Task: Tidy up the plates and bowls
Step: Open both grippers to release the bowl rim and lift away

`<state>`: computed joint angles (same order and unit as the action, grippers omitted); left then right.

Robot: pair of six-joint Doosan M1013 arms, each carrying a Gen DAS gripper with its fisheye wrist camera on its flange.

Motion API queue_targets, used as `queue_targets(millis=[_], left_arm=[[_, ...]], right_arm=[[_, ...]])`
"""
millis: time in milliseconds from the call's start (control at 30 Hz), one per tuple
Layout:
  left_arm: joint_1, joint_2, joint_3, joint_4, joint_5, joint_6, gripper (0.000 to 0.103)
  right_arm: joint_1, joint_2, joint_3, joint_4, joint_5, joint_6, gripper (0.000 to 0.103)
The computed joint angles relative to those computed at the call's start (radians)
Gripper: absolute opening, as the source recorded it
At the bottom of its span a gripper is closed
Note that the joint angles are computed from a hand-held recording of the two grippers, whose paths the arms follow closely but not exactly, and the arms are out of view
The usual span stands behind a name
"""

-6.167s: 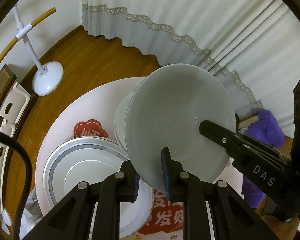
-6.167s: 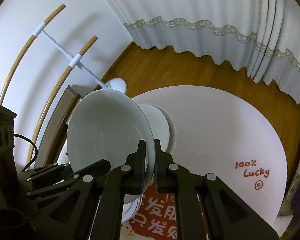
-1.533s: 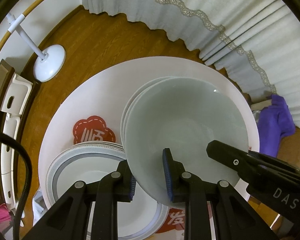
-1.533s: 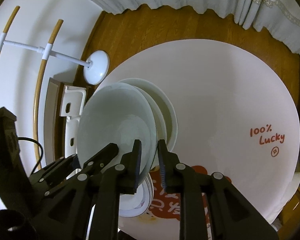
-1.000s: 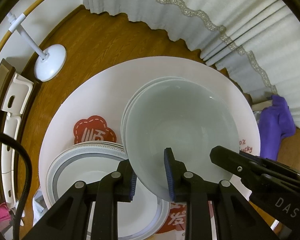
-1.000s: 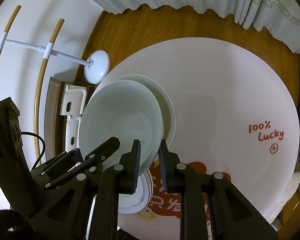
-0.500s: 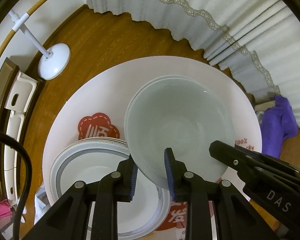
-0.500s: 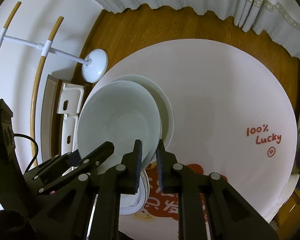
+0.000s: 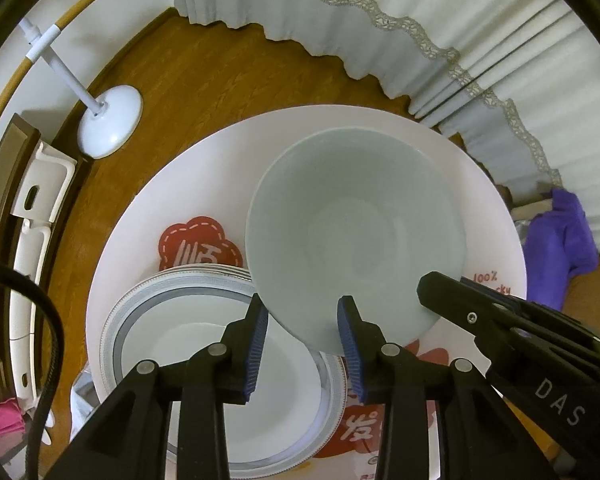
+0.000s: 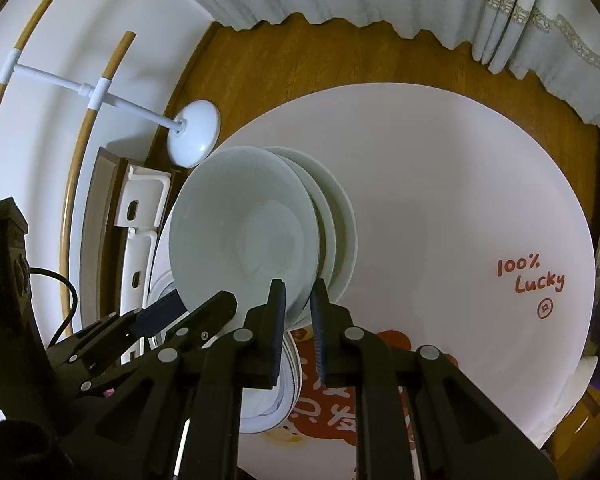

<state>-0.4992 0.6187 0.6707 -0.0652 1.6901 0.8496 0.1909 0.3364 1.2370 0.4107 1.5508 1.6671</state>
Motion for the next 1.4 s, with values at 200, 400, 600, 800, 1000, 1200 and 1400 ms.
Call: queue_targets(millis=[200,400,600,800,1000,1200,1400], left_arm=[[0.008,-0.011,0.020,-0.013,-0.018,-0.002,0.033],[0.006,-0.026,0.041,-0.015,-0.040,-0.003,0.033],[0.004,-0.043,0.063,-0.018,-0.063,0.001,0.038],[0.001,-0.073,0.107,-0.017,-0.094,0.010,0.044],[-0.002,-0.101,0.144,-0.006,-0.116,0.023,0.051],[0.000,-0.127,0.179,-0.003,-0.146,0.049,0.058],[0.003,-0.146,0.201,-0.003,-0.167,0.081,0.058]], right_arm=[[0.000,-0.005,0.002,-0.003,0.004,0.005,0.013],[-0.002,-0.019,0.019,-0.007,-0.016,0.020,0.016],[0.001,-0.039,0.035,-0.015,-0.035,0.019,0.016],[-0.002,-0.061,0.054,-0.010,-0.066,0.018,0.016],[-0.004,-0.083,0.080,-0.012,-0.093,0.028,0.019],[-0.004,-0.109,0.105,-0.021,-0.121,0.042,0.030],[0.003,-0.126,0.117,-0.034,-0.147,0.071,0.043]])
